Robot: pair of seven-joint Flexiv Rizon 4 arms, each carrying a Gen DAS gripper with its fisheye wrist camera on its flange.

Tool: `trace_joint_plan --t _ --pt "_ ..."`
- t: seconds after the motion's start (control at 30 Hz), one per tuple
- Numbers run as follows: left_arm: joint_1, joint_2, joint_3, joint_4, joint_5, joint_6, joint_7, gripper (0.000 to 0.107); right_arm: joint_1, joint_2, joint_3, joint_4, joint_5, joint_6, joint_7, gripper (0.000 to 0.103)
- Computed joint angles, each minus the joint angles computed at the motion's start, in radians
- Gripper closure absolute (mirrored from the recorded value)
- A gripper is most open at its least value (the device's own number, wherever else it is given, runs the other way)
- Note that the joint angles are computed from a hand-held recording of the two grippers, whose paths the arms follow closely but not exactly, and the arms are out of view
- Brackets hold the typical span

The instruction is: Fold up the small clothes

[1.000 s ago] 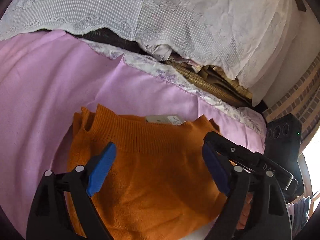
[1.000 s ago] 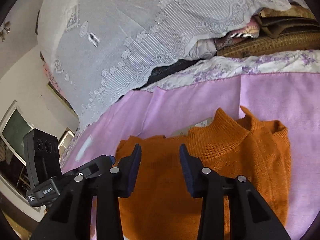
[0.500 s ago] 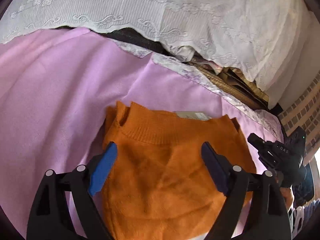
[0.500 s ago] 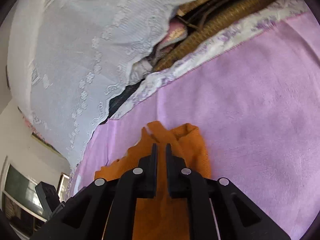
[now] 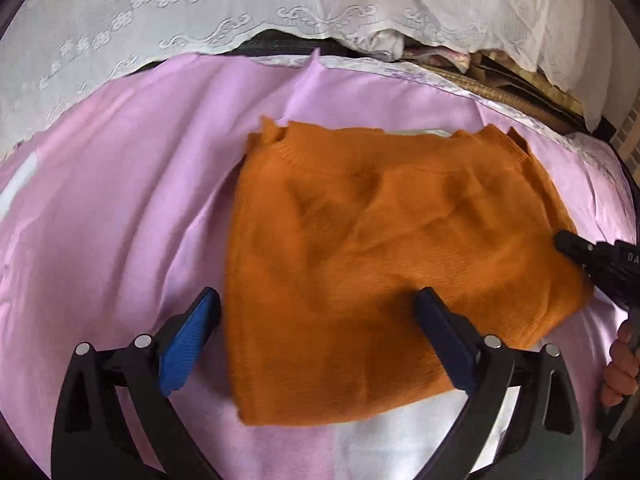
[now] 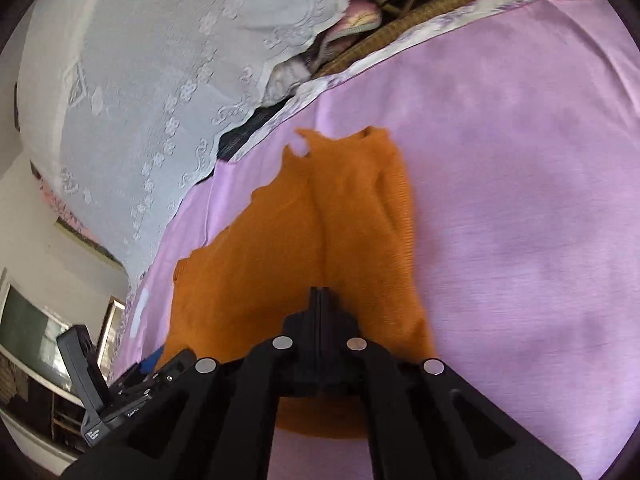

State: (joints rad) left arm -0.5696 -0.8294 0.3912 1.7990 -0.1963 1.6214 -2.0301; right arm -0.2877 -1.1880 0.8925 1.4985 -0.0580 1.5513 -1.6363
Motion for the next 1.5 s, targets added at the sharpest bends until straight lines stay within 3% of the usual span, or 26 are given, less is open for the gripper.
trace_joint_plan --t 0.07,0.17,0.27,0.3,0.33,0.37,0.47,0.53,0.57,0.6,0.63,0.7,0.77,0.87,0.93,1.0,1.17,1.27,1.37,1.43,1.5 --pt "0.074 0.037 -0.076 0.066 -0.023 0.047 -0.025 0.011 -0.043 -0.003 0.024 0.028 0.023 0.016 0.006 0.103" --pt "0.166 0.087 -0.196 0.161 -0.034 0.194 -0.029 0.011 -0.037 0.052 -0.004 0.109 0.009 0.115 0.011 0.097" --pt "0.181 0.107 -0.257 0.179 -0.016 0.283 0.02 0.011 -0.067 0.048 0.068 0.183 -0.087 0.159 -0.047 0.096" --pt "0.173 0.104 -0.266 0.167 -0.018 0.285 0.045 0.011 -0.065 0.05 0.079 0.201 -0.115 0.156 -0.054 0.089" --pt "0.139 0.095 -0.249 0.148 -0.04 0.267 0.072 0.01 -0.055 0.054 0.077 0.215 -0.138 0.156 -0.057 0.074" --pt "0.081 0.078 -0.203 0.122 -0.081 0.229 0.1 0.009 -0.034 0.065 0.057 0.226 -0.152 0.161 -0.051 0.068" --pt "-0.113 -0.01 0.005 0.026 -0.191 0.042 0.136 0.008 0.068 0.11 -0.068 0.22 -0.169 0.136 0.006 0.064" --pt "-0.166 -0.052 0.091 -0.028 -0.176 -0.082 0.115 0.008 0.086 0.108 -0.11 0.202 -0.174 0.094 0.061 0.074" --pt "-0.176 -0.054 0.107 -0.033 -0.163 -0.091 0.101 0.008 0.06 0.083 -0.085 0.189 -0.181 0.071 0.069 0.079" --pt "-0.186 -0.055 0.121 -0.034 -0.149 -0.094 0.087 0.008 0.031 0.062 -0.055 0.179 -0.181 0.05 0.075 0.092" --pt "-0.192 -0.057 0.131 -0.036 -0.134 -0.1 0.076 0.008 0.006 0.043 -0.029 0.17 -0.177 0.028 0.077 0.099" --pt "-0.177 -0.045 0.12 -0.027 -0.11 -0.089 0.06 0.008 -0.03 0.021 0.005 0.17 -0.157 0.019 0.071 0.103" --pt "-0.17 -0.024 0.113 -0.001 -0.092 -0.062 0.028 0.008 -0.023 0.051 -0.021 0.201 -0.132 0.067 0.082 0.103" --pt "-0.221 -0.015 0.18 0.025 -0.079 -0.044 -0.065 0.008 0.049 0.146 -0.135 0.274 -0.104 0.236 0.13 0.094" --pt "-0.198 0.005 0.156 0.041 -0.06 -0.001 -0.094 0.008 0.039 0.153 -0.124 0.295 -0.137 0.286 0.133 0.081" --pt "-0.179 0.016 0.132 0.049 -0.058 0.028 -0.11 0.008 0.036 0.152 -0.111 0.301 -0.183 0.301 0.139 0.078" --pt "-0.212 -0.031 0.188 -0.017 -0.041 -0.064 -0.132 0.008 0.195 0.199 -0.261 0.272 -0.215 0.315 0.177 0.073" --pt "-0.228 -0.073 0.231 -0.08 -0.004 -0.164 -0.152 0.008 0.24 0.18 -0.308 0.23 -0.252 0.257 0.225 0.073" --pt "-0.178 -0.069 0.182 -0.103 0.023 -0.194 -0.152 0.008 0.235 0.134 -0.303 0.182 -0.308 0.191 0.253 0.071" --pt "-0.153 -0.06 0.157 -0.097 0.042 -0.178 -0.166 0.008 0.208 0.118 -0.274 0.187 -0.333 0.2 0.256 0.069" --pt "-0.156 -0.06 0.162 -0.102 0.067 -0.182 -0.19 0.008 0.227 0.136 -0.305 0.209 -0.334 0.248 0.271 0.069"
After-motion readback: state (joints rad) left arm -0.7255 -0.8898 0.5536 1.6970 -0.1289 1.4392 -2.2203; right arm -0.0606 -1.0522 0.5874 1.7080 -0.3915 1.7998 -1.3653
